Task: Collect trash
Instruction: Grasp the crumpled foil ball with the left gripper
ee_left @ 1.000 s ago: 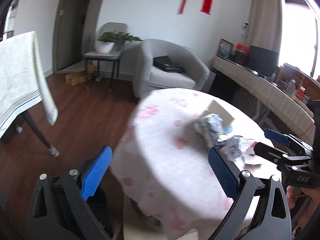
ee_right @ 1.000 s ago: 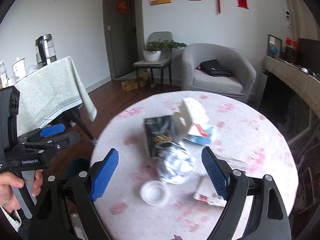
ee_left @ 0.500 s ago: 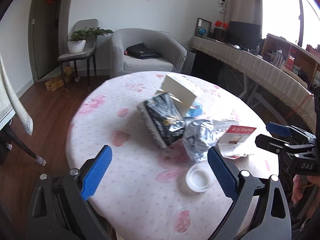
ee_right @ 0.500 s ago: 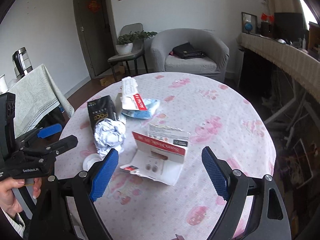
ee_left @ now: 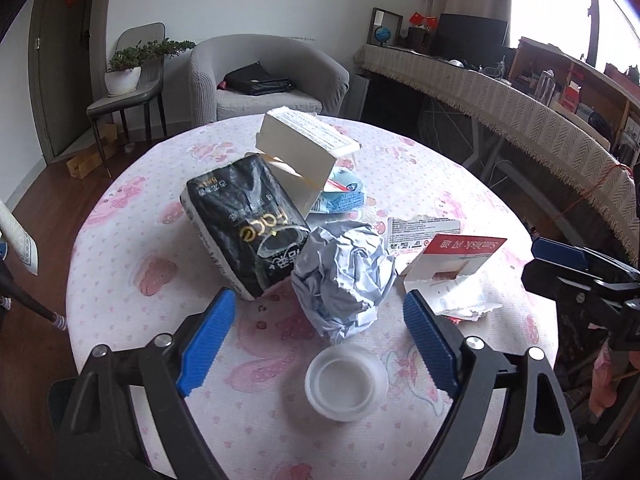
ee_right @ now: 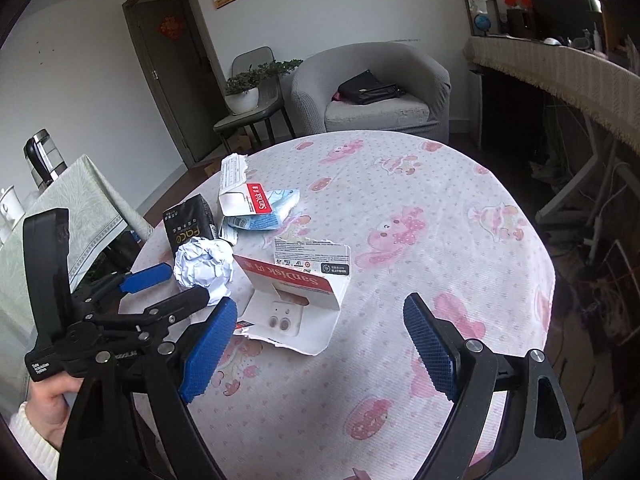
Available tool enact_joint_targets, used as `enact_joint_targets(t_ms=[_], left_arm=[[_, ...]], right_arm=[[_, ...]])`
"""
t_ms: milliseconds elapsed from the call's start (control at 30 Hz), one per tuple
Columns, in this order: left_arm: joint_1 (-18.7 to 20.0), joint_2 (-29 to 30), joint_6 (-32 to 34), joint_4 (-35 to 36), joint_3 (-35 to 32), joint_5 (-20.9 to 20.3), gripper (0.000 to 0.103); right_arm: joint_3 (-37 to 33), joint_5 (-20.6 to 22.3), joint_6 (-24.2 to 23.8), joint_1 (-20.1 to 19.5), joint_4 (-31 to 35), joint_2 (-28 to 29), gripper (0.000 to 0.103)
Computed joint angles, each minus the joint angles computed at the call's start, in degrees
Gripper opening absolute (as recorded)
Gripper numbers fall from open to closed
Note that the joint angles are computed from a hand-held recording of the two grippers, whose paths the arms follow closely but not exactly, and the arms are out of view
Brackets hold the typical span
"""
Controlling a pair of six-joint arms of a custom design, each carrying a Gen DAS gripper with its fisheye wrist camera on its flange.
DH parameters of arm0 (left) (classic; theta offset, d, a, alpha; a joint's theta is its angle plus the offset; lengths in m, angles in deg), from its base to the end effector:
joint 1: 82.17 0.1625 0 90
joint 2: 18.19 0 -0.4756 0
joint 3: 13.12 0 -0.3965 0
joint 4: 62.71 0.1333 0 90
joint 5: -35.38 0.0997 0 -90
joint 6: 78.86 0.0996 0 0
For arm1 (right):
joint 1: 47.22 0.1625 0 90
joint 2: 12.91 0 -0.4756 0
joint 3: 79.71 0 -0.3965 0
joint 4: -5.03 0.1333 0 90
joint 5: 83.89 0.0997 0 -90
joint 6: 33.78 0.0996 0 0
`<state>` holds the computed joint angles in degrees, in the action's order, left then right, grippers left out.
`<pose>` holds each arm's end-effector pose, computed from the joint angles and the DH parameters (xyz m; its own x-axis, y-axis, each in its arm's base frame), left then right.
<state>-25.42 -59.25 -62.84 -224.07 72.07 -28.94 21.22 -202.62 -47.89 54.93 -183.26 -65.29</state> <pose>-0.2762 -0.7431 0.1646 -0.6944 0.5208 -0.4966 0.7066 0.6241 -0.3335 0.2274 -0.6506 0.2617 -0.8731 0.0148 0.4873 -0.3597 0.6551 -0.6644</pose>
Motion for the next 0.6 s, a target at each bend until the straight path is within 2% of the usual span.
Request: enact_joint_targets(t_ms=[133, 233, 300, 467, 600], left_arm=[[0.35, 0.26, -1.86, 1.62, -1.12, -1.42, 0.084], [0.09, 0.61, -1.51, 1.52, -1.34, -0.15, 0.073], [0.07, 0.58, -1.67, 1.72, -1.44, -0.36, 0.070], [0.03, -0.03, -0.94, 1.65, -0.82, -1.33, 0.051], [0.07, -1.03, -0.98, 0.99, 0.01, -2.45, 0.050]], right_arm=[[0.17, 0.52, 0.31, -0.37, 0.58, -0.24, 0.086], [0.13, 0.90, 0.10, -0.48, 1.10, -0.18, 0.086], [-0.09, 1.12, 0.10, -0.43, 1.39, -0.02, 0.086], [-0.64, 1.33, 0.15, -0.21, 1.71, 0.69, 0.086], [-1.48, 0.70, -0.17, 0.19, 1.76, 1.65, 0.086]])
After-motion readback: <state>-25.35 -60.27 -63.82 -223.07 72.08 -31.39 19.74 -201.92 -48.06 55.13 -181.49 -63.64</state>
